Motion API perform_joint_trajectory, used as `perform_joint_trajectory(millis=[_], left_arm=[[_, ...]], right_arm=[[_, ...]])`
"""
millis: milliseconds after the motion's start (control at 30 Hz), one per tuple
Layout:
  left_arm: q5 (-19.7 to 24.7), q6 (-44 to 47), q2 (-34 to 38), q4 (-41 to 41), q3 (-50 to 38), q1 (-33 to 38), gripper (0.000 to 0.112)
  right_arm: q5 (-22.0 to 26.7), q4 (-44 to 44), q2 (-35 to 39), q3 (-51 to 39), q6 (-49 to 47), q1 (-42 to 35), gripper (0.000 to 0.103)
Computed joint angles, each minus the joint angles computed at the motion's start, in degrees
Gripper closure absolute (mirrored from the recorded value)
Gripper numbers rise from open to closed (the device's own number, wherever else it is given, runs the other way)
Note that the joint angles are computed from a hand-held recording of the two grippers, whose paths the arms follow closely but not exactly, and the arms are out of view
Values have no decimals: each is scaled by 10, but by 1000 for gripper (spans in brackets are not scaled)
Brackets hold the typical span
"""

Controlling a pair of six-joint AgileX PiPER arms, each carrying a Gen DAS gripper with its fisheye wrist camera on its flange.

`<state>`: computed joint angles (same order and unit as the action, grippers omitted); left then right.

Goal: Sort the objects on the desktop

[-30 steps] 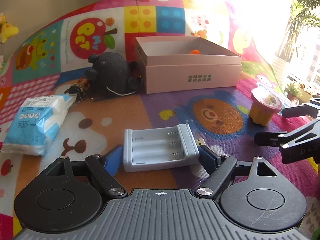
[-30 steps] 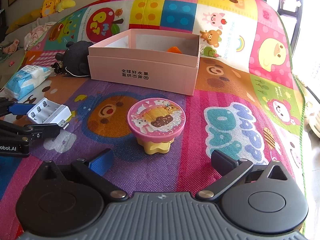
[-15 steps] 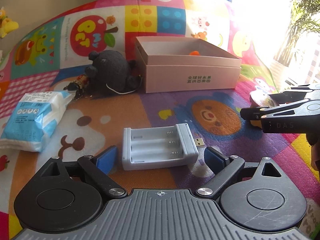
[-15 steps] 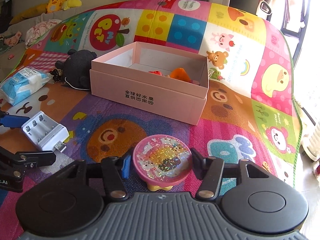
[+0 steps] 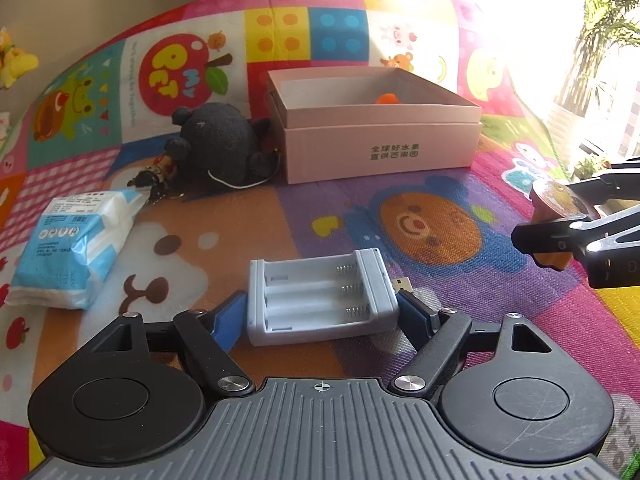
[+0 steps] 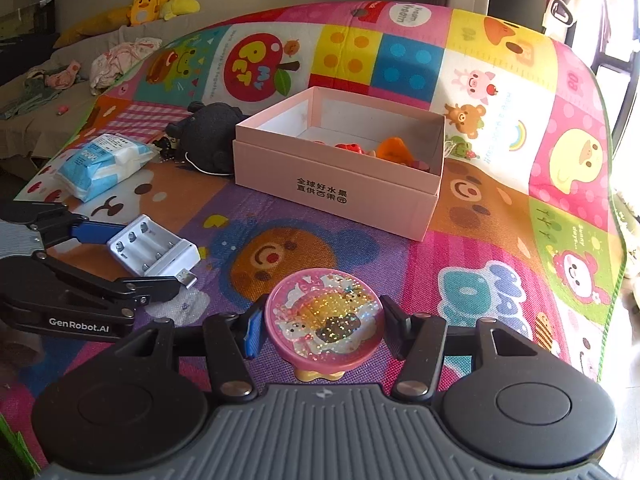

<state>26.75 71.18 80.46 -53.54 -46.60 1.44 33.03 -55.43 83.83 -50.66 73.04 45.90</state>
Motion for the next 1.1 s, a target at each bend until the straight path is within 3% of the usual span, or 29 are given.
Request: perform_joint_trajectory(millis=[133,333,467,633,767,900,967,1100], left_arm=[[51,-3,-21,11,-1,11,29],[69,-27,-29,10,-38,-2,29],[39,-31,-5,2,-103,-37,30],[-11,-60,73,22,-234,-93,30],[-33,-205,194,149,-401,-145,29],[-20,-297,296,195,-537,-154,25],[-19,-295,297,170,-530,-141,17],[-53,-108,226,6,-384,-102,16]], right_arm=[[-1,15,-40,10,-14,0,47],[-5,3,-104,20,-13,-19,47],[14,-49,-117,18,11,-32,47],[-12,-78,-103,14,25,-82,47],[-50,-76,-70,-4,17,-121,47],[-59,-62,-33,-27,-5,-135,47],[-64,-50,-23,-33,-21,-142,47],[-66,-27,6,-62,-55,-153,47]])
